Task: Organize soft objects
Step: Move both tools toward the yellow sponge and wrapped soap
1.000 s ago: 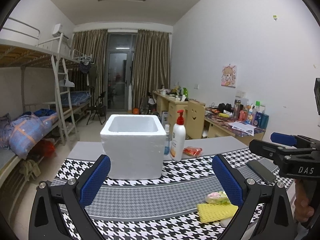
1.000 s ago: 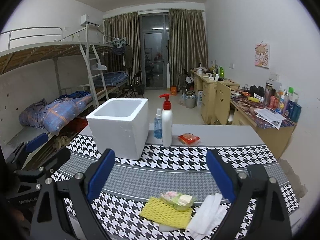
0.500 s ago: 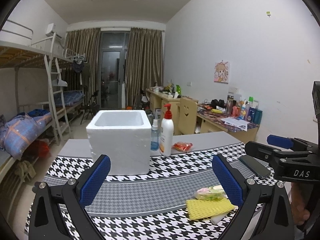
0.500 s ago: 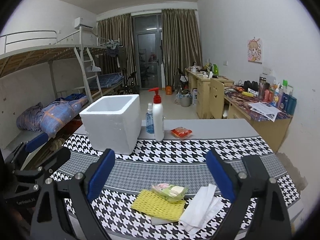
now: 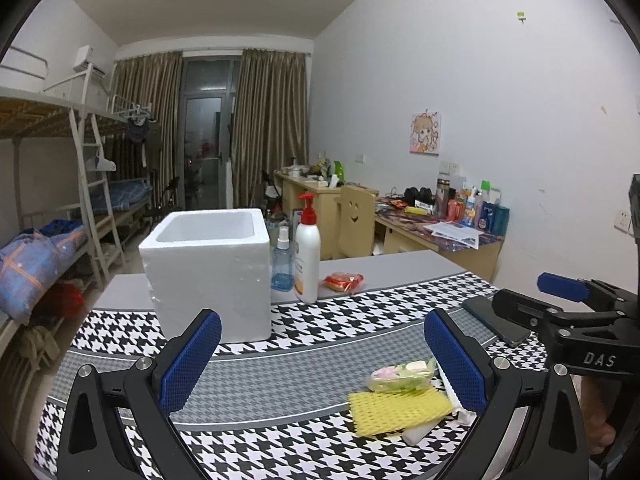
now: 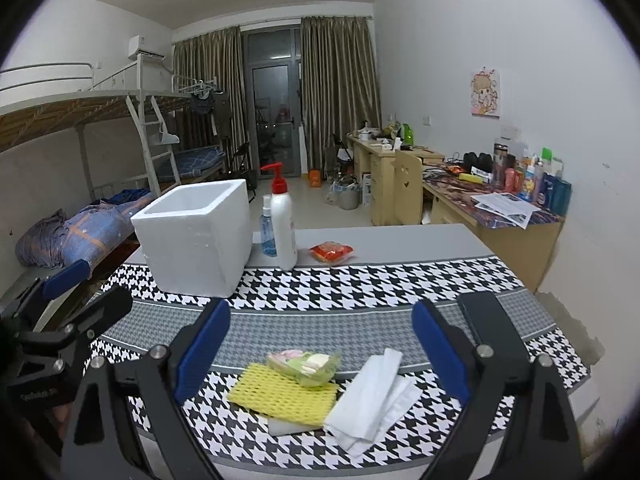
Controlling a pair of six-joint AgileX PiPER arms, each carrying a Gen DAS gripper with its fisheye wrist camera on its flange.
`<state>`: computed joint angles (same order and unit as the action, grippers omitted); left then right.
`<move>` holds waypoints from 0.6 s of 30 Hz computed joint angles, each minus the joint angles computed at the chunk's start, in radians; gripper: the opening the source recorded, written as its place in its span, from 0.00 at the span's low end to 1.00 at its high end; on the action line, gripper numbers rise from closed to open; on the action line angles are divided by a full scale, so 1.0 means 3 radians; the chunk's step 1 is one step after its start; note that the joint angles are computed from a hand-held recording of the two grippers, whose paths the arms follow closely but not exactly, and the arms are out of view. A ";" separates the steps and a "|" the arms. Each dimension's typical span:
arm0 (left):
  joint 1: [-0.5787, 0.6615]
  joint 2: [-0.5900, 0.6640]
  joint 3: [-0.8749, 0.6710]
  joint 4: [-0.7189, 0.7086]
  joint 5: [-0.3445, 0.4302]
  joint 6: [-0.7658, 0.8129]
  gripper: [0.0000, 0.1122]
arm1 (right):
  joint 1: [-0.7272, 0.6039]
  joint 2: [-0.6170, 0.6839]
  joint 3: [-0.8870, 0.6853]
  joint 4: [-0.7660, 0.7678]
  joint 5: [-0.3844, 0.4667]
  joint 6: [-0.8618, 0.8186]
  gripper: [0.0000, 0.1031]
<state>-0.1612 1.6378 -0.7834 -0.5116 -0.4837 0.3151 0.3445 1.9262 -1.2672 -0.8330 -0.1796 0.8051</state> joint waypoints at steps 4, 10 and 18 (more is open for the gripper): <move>-0.0031 0.0097 -0.0072 0.0077 0.0059 -0.0082 0.91 | -0.0021 -0.0003 0.0068 0.0451 -0.0013 -0.0462 0.92; -0.0071 0.0200 -0.0156 -0.0020 0.0137 -0.0003 0.91 | -0.0085 0.0064 0.0036 0.0288 0.0016 -0.0256 0.92; -0.0088 0.0345 -0.0271 0.0137 0.0242 -0.0123 0.91 | -0.0150 0.0136 0.0001 0.0114 0.0056 -0.0033 0.92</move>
